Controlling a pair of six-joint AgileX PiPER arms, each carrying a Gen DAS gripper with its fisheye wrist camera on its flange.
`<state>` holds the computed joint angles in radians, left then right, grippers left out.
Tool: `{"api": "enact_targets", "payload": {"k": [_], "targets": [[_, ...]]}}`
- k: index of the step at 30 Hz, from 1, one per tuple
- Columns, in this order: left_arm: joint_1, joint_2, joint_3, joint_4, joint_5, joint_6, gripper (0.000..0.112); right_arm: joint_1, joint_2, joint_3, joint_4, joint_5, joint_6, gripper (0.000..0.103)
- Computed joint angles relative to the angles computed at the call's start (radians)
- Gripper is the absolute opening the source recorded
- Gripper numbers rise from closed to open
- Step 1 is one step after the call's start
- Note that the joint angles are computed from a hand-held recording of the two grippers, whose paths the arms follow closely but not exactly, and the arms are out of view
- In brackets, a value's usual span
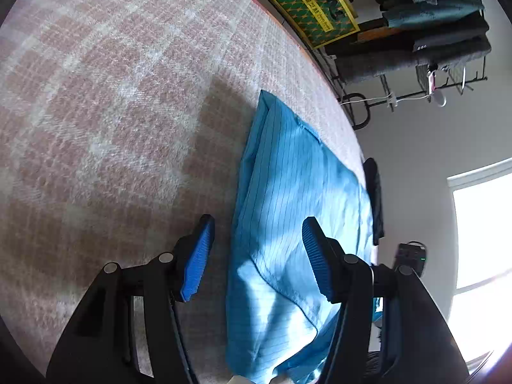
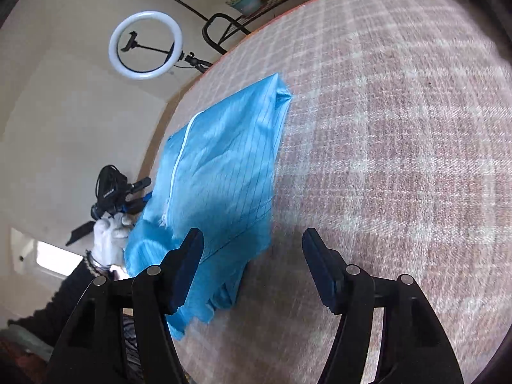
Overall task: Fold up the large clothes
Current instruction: 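Grasp the folded coat with both tools and lift it off the bed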
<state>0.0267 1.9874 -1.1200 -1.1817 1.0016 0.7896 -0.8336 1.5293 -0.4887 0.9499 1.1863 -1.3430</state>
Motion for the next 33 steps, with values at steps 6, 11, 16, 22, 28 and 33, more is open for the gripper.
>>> {"api": "enact_targets", "payload": {"k": [6,11,16,22,28,33], "targets": [[-0.022,0.048,-0.039,-0.042,0.039,0.040,0.058,0.061,0.152,-0.002,0.147,0.003,-0.121,0.064],[-0.081,0.060,-0.071,-0.045,0.020,0.032,0.058,0.232,0.136,-0.033,0.218,-0.008,-0.068,0.056],[-0.144,0.047,-0.115,0.049,-0.063,-0.067,0.035,0.279,0.143,-0.044,0.223,-0.044,-0.016,0.028],[-0.333,-0.118,-0.078,0.361,-0.303,-0.252,0.011,0.446,-0.068,-0.046,0.155,-0.229,0.201,0.009],[-0.395,-0.235,0.004,0.384,-0.367,-0.273,0.008,0.641,-0.251,-0.075,-0.022,-0.382,0.466,0.006],[-0.436,-0.288,0.019,0.398,-0.352,-0.310,0.007,0.715,-0.394,-0.106,-0.174,-0.374,0.633,0.006]]}}
